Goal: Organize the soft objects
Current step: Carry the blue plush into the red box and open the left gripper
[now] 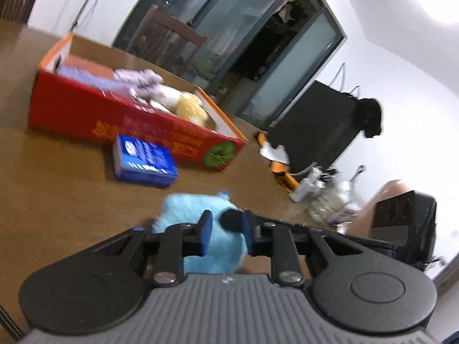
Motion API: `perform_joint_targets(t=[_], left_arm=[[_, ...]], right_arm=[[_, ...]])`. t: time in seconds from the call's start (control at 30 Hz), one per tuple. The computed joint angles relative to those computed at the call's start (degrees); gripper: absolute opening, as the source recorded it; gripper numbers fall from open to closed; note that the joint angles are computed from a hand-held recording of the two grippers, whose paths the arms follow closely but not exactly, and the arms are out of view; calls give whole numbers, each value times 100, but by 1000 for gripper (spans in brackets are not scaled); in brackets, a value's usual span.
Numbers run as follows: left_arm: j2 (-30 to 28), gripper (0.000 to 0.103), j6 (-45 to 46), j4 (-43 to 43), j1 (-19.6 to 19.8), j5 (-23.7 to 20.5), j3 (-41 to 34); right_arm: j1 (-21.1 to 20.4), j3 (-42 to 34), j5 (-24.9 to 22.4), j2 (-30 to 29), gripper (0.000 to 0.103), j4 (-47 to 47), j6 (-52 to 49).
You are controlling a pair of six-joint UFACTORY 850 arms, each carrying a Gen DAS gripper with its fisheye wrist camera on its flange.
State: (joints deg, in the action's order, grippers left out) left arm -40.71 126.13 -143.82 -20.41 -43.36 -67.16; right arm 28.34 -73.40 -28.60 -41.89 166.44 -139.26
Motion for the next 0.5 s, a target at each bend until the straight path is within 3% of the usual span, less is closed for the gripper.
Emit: perform_joint_targets(t=[0.07, 0.1, 0.23, 0.3, 0.37, 0.5], left_arm=[[51, 47, 783, -710, -93, 281, 77], [42, 51, 1014, -964, -122, 400, 75], [-199, 57, 104, -136, -41, 620, -243], [-326, 57, -426, 413, -38, 677, -421], [-401, 47, -651, 625, -60, 732, -526], [-407, 40, -606, 384, -86, 632, -533]], right_arm=[[37, -82, 267, -53, 25, 609, -705], [27, -79, 226, -76, 25, 650, -702], [-77, -35, 48, -151, 26, 395, -221], [-105, -21, -5, -169, 25, 360, -136], [-112, -10, -35, -178, 26, 339, -94], [-103, -8, -72, -175, 25, 399, -154]])
